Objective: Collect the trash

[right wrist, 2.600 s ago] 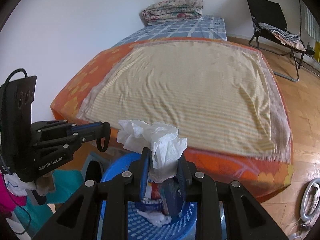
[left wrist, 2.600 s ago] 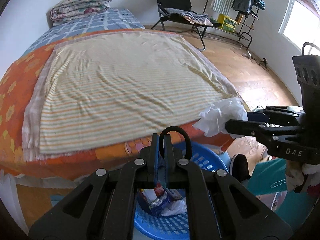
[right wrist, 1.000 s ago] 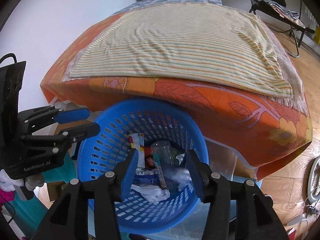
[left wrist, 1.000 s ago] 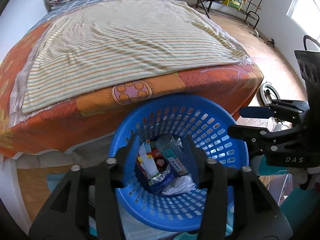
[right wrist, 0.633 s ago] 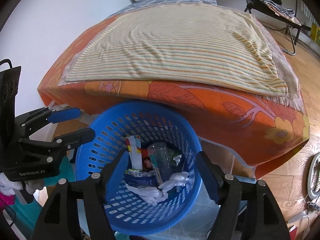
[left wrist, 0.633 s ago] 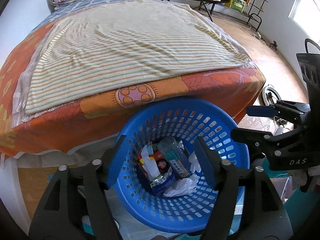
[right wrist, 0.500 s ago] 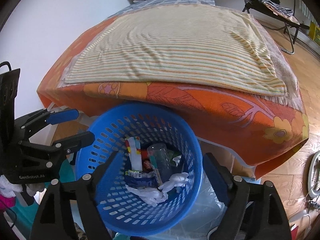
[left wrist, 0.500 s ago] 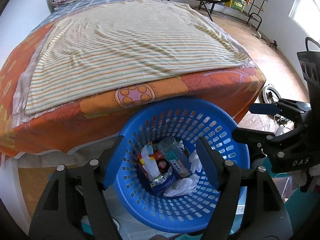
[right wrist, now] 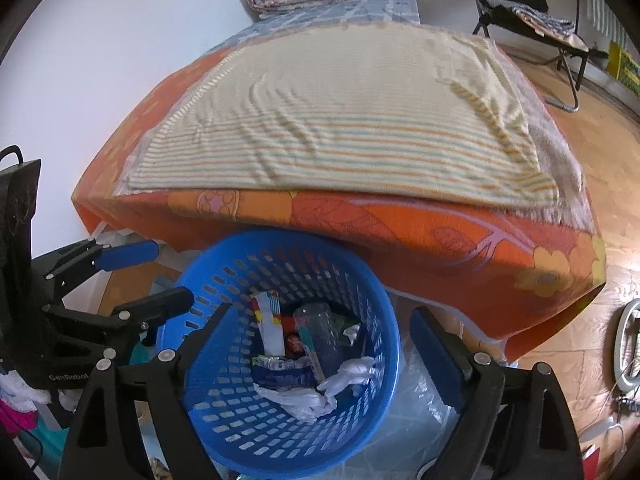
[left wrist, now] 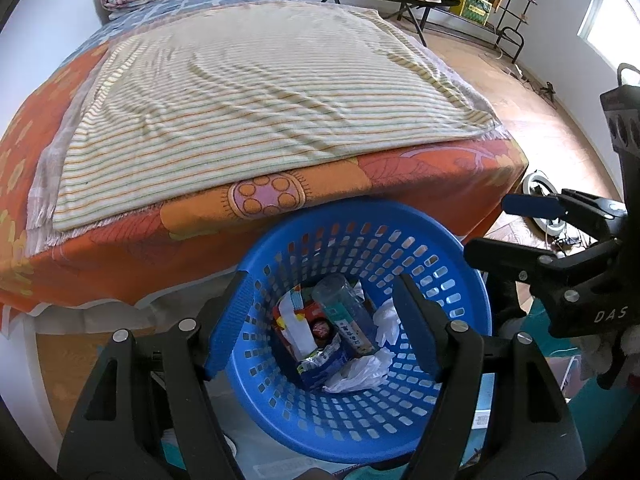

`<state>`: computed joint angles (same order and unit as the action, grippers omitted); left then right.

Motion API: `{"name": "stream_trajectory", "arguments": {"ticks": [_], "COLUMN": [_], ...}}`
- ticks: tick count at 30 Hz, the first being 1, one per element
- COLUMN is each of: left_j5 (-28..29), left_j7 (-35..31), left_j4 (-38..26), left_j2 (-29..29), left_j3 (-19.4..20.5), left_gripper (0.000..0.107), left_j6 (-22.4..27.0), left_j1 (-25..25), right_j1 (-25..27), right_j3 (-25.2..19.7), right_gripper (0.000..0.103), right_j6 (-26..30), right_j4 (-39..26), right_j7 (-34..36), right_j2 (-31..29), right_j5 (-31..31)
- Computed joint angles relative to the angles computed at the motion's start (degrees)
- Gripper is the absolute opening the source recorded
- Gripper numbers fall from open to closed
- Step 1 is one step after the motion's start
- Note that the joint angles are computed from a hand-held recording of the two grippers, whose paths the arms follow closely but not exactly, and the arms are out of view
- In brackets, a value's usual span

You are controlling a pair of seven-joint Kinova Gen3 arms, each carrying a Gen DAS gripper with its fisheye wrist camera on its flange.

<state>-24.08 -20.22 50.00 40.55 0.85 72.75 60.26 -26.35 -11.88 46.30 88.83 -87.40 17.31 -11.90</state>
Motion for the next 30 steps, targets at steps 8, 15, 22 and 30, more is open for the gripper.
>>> {"name": "stream_trajectory", "arguments": {"ticks": [8,15,22,30], "left_j5": [0.24,-1.11,-4.48,-9.75], "left_j7": [-0.52,-1.23,-0.89,-2.98], "left_j4": [-1.75,-4.98,-8.64,-16.2], "left_j2": [0.27,0.16,-0.74,-0.2], "left_j3": [-0.1,-1.13,-3.08,-5.93], "left_gripper": [0.074,0.074,0.074,0.083], "left_j6": [1.23,3.09,4.89,8.51], "left_j1": [-0.32,0.08,0.79,1.66], "right_j1": [-0.73,-0.27,0.53,1.15], "right_j3": [0.3,0.49,0.76,1.32], "right_gripper": [0.093,0.093,0.093,0.094], "right_j6": [-2.1,-2.49,-2.07,-1.29], "right_j4": [-0.33,-2.42,-7.12,-15.08], "right_j7": [-1.42,-2.45,-2.6,-2.02], "right_j2": [-2.2,-3.15,-2.84,-1.02], "right_j5": [1.22,1.03,0.62,1.09]}}
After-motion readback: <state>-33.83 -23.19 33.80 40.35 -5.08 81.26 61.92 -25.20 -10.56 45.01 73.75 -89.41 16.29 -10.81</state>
